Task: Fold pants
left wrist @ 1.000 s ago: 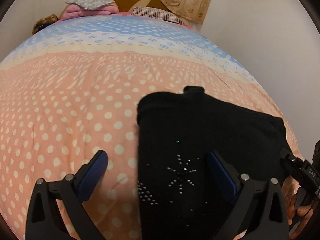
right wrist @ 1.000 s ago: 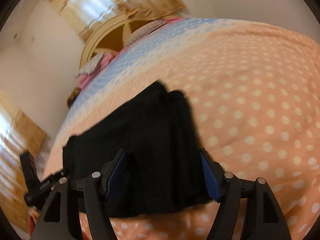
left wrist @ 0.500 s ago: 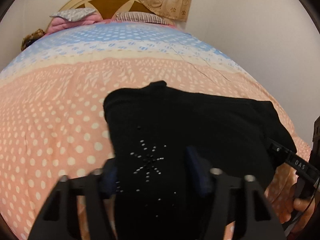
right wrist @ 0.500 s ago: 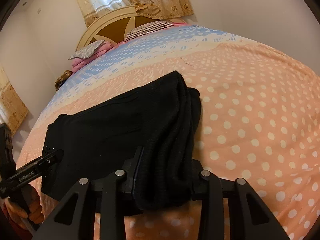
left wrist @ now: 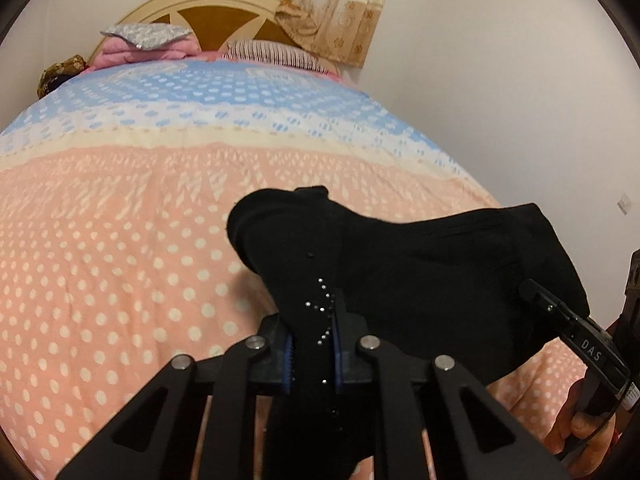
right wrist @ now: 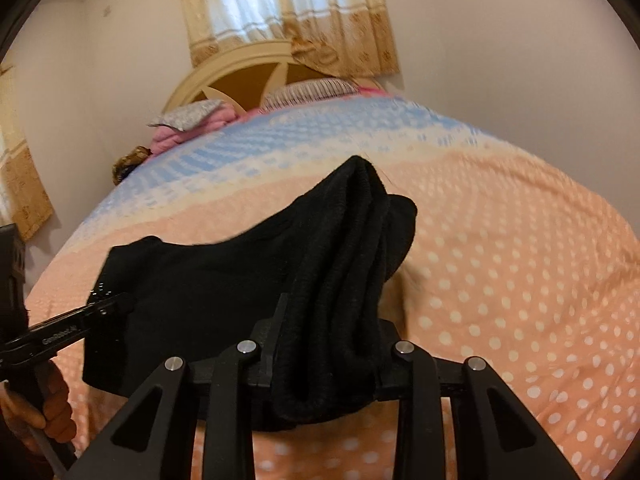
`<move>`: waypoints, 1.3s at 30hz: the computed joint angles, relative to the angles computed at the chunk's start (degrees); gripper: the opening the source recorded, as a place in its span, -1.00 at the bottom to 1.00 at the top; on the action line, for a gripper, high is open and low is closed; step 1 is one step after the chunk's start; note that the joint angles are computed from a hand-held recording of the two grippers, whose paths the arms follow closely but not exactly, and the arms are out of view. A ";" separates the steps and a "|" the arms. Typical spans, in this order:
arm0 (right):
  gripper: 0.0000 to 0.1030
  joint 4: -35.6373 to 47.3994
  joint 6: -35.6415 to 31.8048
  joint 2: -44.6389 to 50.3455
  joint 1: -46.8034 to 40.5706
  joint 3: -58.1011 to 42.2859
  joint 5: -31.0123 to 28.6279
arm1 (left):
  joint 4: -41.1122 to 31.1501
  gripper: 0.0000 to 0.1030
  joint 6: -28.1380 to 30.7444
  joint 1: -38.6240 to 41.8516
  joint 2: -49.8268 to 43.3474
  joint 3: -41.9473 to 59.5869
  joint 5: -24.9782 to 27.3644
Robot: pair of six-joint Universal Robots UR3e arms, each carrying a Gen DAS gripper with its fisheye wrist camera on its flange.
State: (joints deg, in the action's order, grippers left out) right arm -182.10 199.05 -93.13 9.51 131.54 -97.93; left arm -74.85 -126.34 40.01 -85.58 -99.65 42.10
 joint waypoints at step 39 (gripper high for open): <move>-0.32 22.46 7.34 59.34 18.78 -78.45 4.33 | 43.13 -0.02 -23.25 2.65 -34.17 19.26 23.60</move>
State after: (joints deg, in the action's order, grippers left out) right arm -159.65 206.39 -33.79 28.30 53.09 -93.60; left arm -31.71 -149.58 42.67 -119.75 -80.39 65.70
